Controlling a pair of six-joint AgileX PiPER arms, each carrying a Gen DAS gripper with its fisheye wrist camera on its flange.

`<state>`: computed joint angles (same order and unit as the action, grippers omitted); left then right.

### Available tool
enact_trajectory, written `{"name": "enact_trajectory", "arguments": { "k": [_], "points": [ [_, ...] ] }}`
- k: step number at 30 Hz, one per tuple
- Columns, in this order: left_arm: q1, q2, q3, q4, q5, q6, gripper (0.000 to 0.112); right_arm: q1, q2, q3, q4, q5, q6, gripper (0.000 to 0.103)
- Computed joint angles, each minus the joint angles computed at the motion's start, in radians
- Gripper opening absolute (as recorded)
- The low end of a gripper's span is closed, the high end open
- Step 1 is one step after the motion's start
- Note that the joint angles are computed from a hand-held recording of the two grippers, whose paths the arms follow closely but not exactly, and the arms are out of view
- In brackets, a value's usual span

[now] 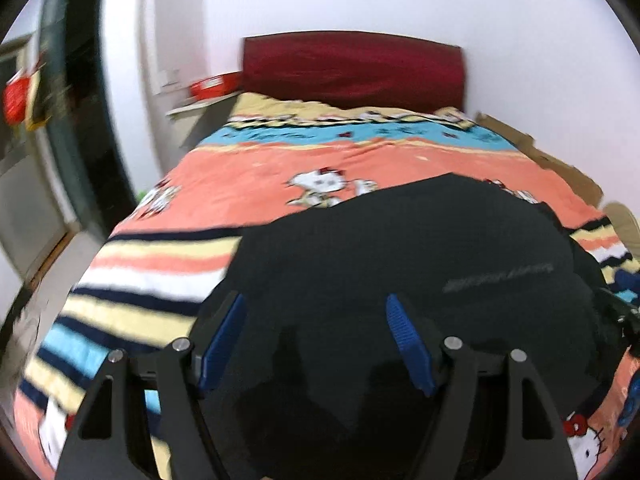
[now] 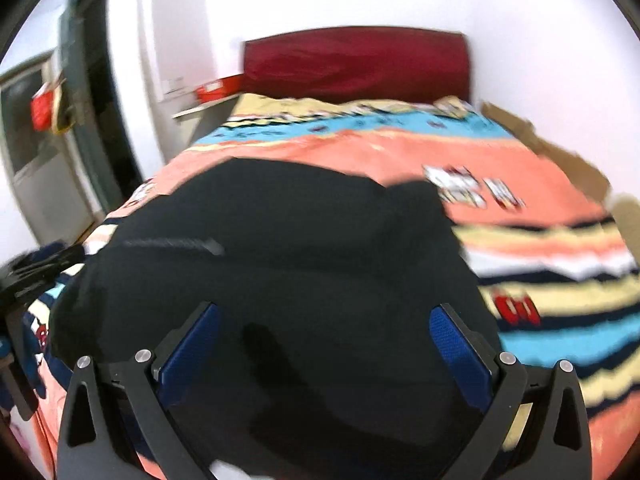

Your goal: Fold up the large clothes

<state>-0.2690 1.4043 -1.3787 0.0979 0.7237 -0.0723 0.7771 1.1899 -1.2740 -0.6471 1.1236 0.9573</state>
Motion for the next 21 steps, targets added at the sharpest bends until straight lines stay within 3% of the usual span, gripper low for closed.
{"name": "enact_trajectory", "arguments": {
  "k": [4, 7, 11, 15, 21],
  "points": [
    [-0.063, 0.18, -0.223, -0.003, 0.081, 0.021, 0.072, -0.074, 0.195, -0.218, 0.056, -0.047, -0.152, 0.103],
    [-0.076, 0.323, -0.4, -0.016, 0.166, 0.038, 0.072, -0.207, 0.338, -0.381, 0.235, -0.075, -0.302, 0.103],
    [-0.068, 0.455, -0.545, -0.019, 0.233, 0.047, 0.072, -0.326, 0.473, -0.498, 0.378, -0.026, -0.421, 0.103],
    [0.001, 0.529, -0.637, -0.113, 0.292, 0.074, 0.072, -0.44, 0.471, -0.455, 0.487, -0.088, -0.494, 0.103],
    [0.157, 0.536, -0.6, -0.194, 0.302, 0.082, 0.072, -0.646, 0.343, -0.232, 0.61, -0.226, -0.563, 0.103]
  ]
}}
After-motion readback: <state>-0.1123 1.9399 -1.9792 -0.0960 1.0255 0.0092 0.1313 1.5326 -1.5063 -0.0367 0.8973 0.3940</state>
